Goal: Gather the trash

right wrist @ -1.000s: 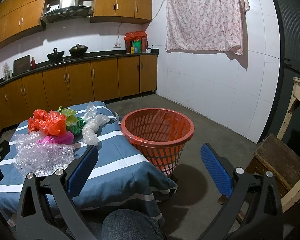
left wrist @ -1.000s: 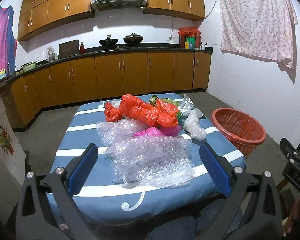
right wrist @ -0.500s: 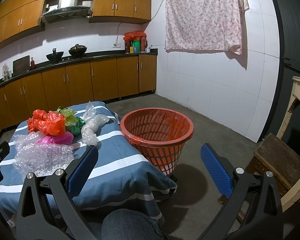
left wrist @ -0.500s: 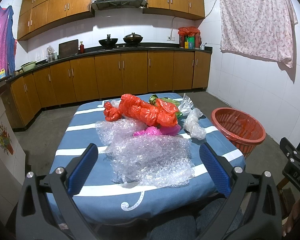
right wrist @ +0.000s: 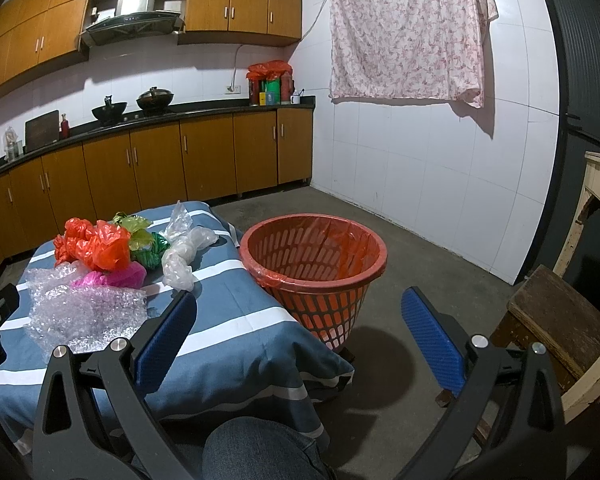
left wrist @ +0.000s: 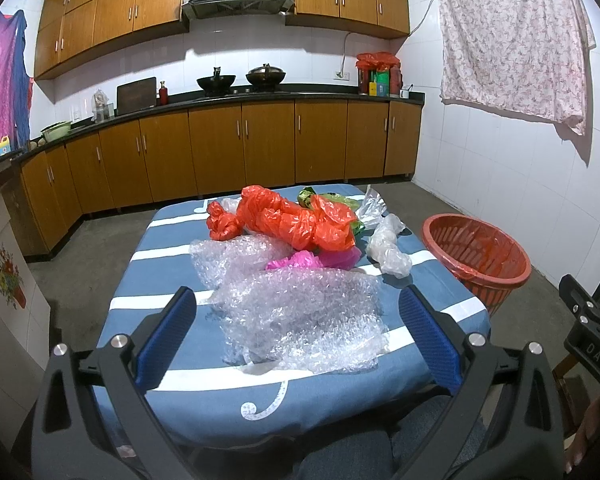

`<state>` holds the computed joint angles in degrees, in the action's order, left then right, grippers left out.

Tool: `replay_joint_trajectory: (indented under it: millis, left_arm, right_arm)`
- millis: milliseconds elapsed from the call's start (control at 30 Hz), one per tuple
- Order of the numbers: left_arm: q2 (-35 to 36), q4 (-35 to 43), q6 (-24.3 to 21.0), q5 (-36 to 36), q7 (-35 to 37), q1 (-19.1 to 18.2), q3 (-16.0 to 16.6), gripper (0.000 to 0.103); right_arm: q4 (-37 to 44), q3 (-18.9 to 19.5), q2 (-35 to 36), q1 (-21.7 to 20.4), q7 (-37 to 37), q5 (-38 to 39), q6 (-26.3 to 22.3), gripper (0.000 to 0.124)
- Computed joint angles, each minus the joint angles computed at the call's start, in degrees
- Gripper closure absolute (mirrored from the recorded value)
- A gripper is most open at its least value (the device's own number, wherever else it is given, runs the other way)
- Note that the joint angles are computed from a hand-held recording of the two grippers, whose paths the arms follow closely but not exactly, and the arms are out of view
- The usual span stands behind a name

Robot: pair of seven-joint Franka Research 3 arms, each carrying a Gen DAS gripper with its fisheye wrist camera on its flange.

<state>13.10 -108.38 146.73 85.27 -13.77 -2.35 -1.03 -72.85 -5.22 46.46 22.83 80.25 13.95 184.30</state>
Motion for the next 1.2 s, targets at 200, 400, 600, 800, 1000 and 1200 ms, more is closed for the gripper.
replay_joint_trajectory:
  millis: [200, 400, 600, 800, 1000, 1200]
  left_arm:
    - [0.0, 0.0, 0.0, -0.1, 0.1, 0.0, 0.0, 0.004]
    - [0.0, 0.0, 0.1, -0.2, 0.2, 0.0, 0.0, 0.004]
    - [0.0, 0.0, 0.1, -0.3, 0.2, 0.0, 0.0, 0.004]
    - [0.0, 0.0, 0.1, -0.3, 0.2, 0.0, 0.0, 0.004]
    - [0.0, 0.0, 0.1, -0.4, 0.3, 0.0, 0.0, 0.004]
    - [-0.2, -0.2, -0.3, -0.3, 0.0, 0.0, 0.1, 0.004]
  right_arm:
    - [0.0, 0.0, 0.0, 0.0, -0.1, 0.1, 0.0, 0.023]
    - [0.0, 0.1, 0.0, -0.1, -0.1, 0.1, -0.1, 0.023]
    - [0.2, 0.1, 0.1, -0.1, -0.1, 0.1, -0.2, 0.023]
    - [0.2, 0.2, 0.2, -0.1, -0.1, 0.0, -0.2, 0.023]
    - [0.6, 0.0, 0.4, 0.0, 0.1, 0.0, -0.3, 0.023]
    - [0.9, 1.7, 0.4, -1.1, -0.7, -0.5, -1.2, 0.023]
